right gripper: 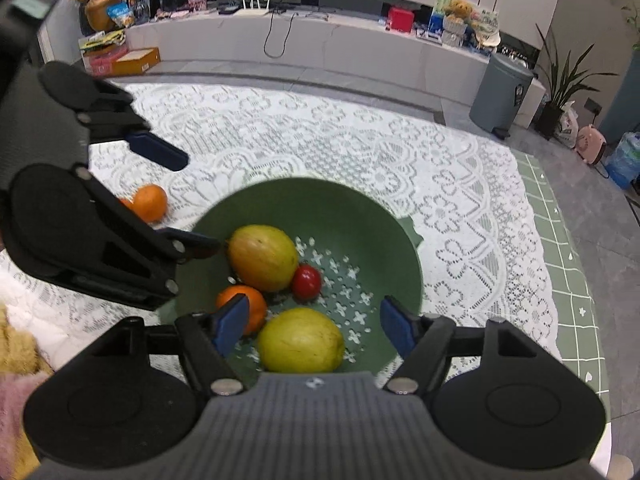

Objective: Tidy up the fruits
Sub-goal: 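Withdraw both tools from the colander back toward the remaining fruit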

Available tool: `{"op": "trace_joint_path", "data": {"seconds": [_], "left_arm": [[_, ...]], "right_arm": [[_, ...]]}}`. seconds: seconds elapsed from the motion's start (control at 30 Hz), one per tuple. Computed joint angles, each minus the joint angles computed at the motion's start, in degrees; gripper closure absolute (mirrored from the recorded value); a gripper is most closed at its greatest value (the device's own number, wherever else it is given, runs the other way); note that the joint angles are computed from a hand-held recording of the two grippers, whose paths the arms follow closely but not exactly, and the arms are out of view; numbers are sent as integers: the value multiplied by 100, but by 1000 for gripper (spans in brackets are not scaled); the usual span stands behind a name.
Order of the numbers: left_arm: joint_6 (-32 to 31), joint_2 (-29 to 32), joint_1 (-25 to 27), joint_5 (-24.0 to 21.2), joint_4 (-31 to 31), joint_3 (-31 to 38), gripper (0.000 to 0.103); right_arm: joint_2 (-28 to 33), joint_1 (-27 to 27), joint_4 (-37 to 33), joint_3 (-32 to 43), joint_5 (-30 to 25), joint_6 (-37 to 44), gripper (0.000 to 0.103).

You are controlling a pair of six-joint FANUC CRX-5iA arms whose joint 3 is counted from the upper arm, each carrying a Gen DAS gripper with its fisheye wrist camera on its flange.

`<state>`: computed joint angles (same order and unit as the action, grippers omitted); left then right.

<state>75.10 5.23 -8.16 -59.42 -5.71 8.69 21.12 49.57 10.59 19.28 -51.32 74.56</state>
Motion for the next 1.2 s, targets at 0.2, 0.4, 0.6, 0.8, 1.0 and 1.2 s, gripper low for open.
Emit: {"op": "trace_joint_path", "data": {"seconds": [0.2,0.4,0.6,0.8,1.0,1.2], "left_arm": [[491,-840,338,416,186,-782,18],[777,-1698,831,918,494,-1729,23],[736,-2411,1526,1339,1188,-2745,29],[267,-2802,2019,1688,1758,-3497,32],[414,-2668,2136,1830,1611,-3544,34],[273,-2462,2291,1956,1751,-3597,35]], "right_arm": [[-308,214,234,-467,551,-688,33],[-667,534,863,-1406,1729,-2171,33],[-709,856,1747,-2083,2541,-3909,35],[-596,1106,3260,-2582,3028,-5332,35],[-188,1304,3138,-2204,2711,-5285,38],[109,1331,3259,-1960,2532,-5549,44]]}}
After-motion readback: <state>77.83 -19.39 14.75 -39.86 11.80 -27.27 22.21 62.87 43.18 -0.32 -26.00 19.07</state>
